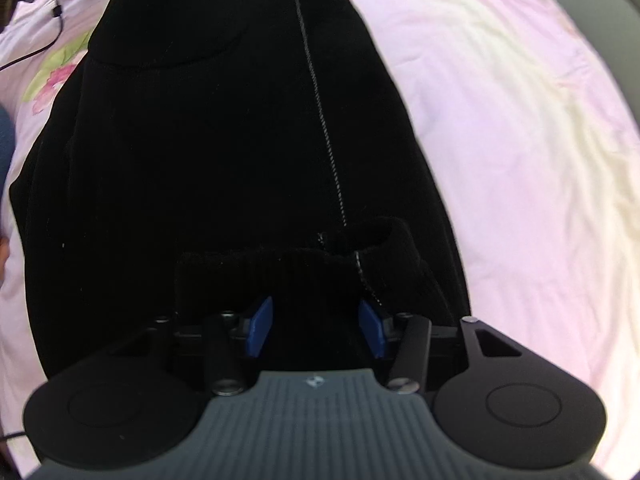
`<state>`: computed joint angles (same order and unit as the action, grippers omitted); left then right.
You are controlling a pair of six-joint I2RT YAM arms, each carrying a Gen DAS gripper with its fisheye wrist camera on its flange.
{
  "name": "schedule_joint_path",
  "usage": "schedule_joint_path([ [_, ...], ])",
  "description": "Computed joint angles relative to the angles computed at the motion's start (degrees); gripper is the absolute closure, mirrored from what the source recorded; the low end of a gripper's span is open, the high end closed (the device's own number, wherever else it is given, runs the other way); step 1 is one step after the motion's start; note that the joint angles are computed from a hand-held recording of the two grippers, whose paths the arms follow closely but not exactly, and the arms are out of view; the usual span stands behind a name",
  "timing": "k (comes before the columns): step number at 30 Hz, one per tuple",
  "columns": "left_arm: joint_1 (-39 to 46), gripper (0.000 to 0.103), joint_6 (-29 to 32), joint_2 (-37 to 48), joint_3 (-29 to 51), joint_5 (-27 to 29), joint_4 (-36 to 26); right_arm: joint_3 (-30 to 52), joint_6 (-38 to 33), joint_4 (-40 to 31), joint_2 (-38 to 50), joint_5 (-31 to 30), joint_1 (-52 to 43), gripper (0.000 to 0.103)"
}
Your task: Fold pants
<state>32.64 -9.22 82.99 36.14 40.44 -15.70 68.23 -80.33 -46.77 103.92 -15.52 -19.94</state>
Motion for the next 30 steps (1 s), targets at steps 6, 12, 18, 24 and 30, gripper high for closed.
schedule_joint_path([
  [6,-2.66,0.063,-3.18,-5.62,-1.33,-3.52,0.46,2.74,-1.45,-0.68,3.76,4.35,3.15,0.052],
  [12,-7.31,0.072,-5.84,-20.25,2.91,-4.22,-8.65,1.57,2.86,1.42,3.26,2.83,3.19,0.053],
  [18,-26.68,0.073,-11.3,-28.73,16.72,-15.65,-20.32,-1.03,10.78,2.22,-1.3,-0.16,0.54,0.051],
  [24,-60.85,0.073,-20.91,-24.7,31.14,-39.33,-23.15,4.33,9.03,-10.45,-3.54,-10.84,-13.96,0.038],
  [30,-87.34,0.073,-23.72,-6.9,47.76,-57.06,-23.73,5.22,0.43,-17.56,-4.53,-14.67,-28.49,0.038],
])
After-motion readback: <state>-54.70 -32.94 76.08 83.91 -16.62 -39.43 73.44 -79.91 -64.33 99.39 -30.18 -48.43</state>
